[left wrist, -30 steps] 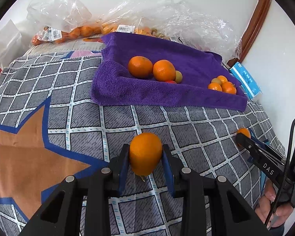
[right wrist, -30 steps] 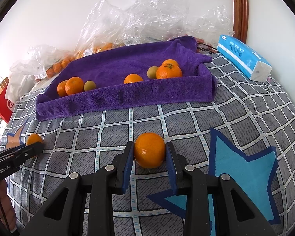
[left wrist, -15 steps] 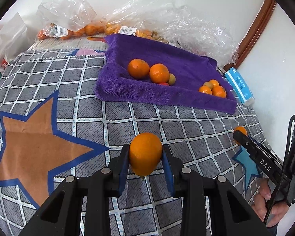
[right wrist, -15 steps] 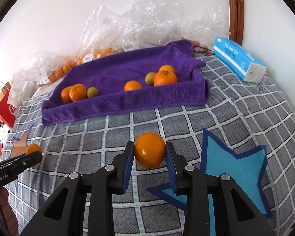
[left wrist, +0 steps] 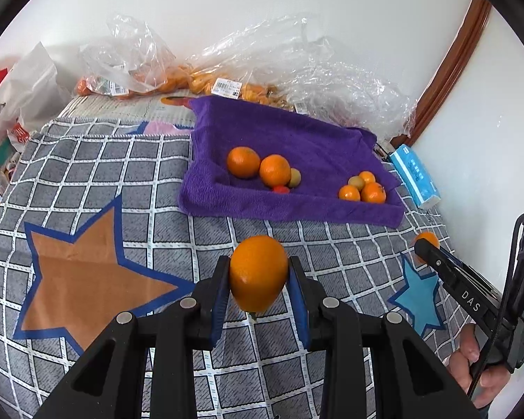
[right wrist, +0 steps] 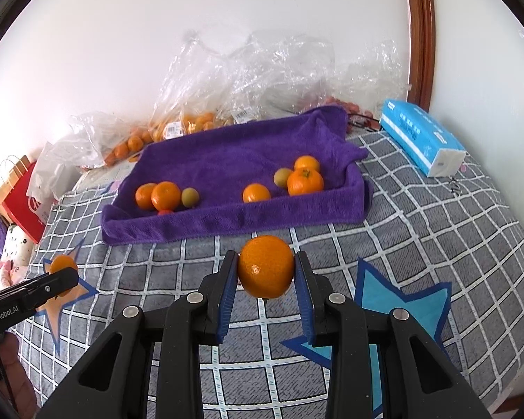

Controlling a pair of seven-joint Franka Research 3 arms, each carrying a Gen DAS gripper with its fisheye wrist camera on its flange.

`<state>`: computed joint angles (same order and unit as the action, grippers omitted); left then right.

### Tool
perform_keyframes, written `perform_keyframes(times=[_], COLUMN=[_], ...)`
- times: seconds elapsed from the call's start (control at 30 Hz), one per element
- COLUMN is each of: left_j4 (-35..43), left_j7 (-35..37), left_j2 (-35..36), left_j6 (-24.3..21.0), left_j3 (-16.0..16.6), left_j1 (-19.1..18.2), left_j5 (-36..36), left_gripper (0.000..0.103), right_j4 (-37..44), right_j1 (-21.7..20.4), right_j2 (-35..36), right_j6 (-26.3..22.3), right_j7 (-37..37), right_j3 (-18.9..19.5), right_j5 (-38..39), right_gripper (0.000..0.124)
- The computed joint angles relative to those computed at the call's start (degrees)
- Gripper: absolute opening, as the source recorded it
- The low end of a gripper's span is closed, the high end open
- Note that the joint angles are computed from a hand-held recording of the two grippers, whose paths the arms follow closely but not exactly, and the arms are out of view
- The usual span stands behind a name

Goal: Organize fruits
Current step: 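Carry the orange over the towel with the left gripper while the right carries its orange there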

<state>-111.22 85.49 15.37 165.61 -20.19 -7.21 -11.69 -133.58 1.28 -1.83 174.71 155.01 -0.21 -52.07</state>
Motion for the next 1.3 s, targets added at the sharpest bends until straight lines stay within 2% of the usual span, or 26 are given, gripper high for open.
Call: perform_keyframes(times=[0.47,0.93,1.3], left_j4=[3.14,6.39,11.26], left_j7=[0.91,2.45,1.91], left_j2=[-0.32,0.61,3.26], left_j6=[-1.79,-2.22,-3.58], left_j3=[-0.39,0.0,0.56], left_j1=[0.16,-0.13,-0.47], left_j5=[-1.56,-2.33,0.41], left_gripper=[0.03,0.03,0.03], right_j4=[0.72,2.66,5.93], right_j1=[-0.73,-1.58,-0.24], right_j2=[-1.91,-2.47,-0.28], right_j6=[-1.66,-3.0,-3.29], right_j7=[-7.27,-8.49,-11.57], right_j3=[1.34,2.56,1.33], right_j5=[7.25,9.23,13.61], right_gripper=[0.032,0.032,0.032])
